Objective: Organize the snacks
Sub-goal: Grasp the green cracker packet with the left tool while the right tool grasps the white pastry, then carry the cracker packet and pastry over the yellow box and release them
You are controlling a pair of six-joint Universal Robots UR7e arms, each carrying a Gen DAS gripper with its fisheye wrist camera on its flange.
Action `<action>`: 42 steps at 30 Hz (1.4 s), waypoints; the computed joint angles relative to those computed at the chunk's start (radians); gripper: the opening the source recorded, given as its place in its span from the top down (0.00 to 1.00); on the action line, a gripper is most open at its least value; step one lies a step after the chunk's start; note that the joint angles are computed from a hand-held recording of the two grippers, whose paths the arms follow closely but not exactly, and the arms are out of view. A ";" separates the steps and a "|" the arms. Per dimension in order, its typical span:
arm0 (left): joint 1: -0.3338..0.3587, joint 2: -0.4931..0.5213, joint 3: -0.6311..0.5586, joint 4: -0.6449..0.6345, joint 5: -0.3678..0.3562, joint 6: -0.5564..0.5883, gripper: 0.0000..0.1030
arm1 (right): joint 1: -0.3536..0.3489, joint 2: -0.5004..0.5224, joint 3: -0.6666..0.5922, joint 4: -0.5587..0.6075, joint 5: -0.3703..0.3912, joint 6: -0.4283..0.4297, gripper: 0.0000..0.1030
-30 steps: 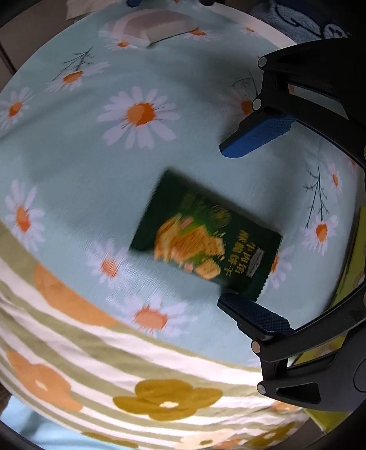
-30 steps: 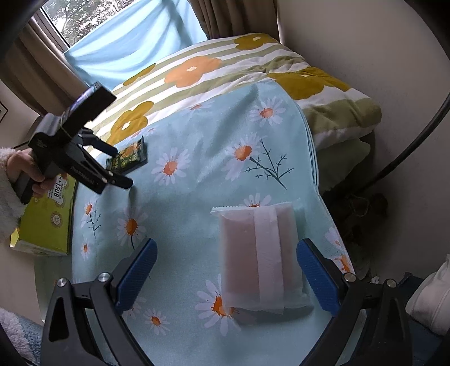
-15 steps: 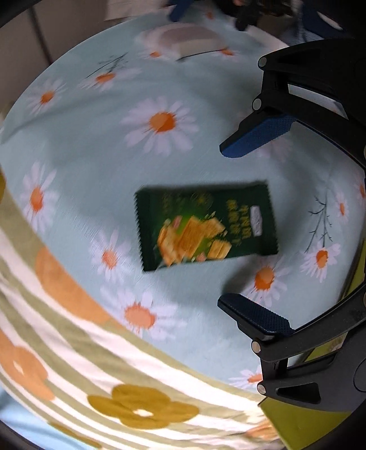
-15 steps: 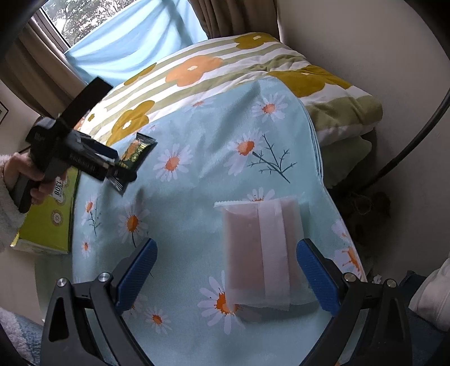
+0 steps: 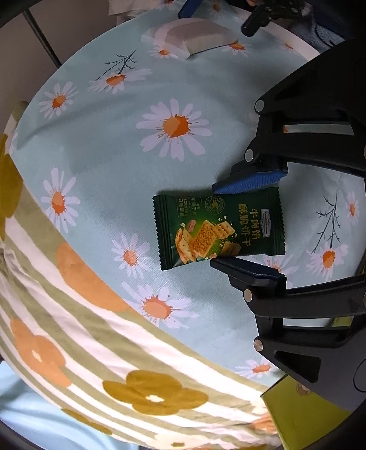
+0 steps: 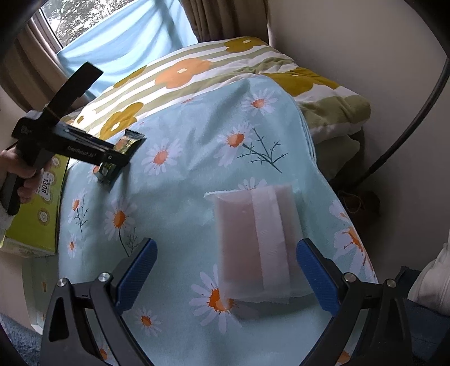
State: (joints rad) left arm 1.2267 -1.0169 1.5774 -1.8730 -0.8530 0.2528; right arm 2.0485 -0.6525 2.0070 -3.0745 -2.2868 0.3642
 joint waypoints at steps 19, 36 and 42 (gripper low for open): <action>0.012 -0.026 0.020 -0.018 -0.037 0.015 0.60 | -0.014 0.062 -0.084 0.186 -0.139 -0.066 0.24; -0.033 -0.097 0.061 -0.054 -0.097 -0.046 0.60 | 0.018 -0.001 -0.066 0.092 -0.041 -0.131 0.44; -0.091 -0.197 0.100 -0.109 -0.117 -0.105 0.60 | 0.062 -0.034 -0.136 0.089 -0.018 -0.252 0.44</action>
State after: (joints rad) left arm 1.1353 -1.2136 1.6774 -1.9819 -0.9701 0.1480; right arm 2.1108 -0.6861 1.8715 -2.9860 -2.3048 0.1123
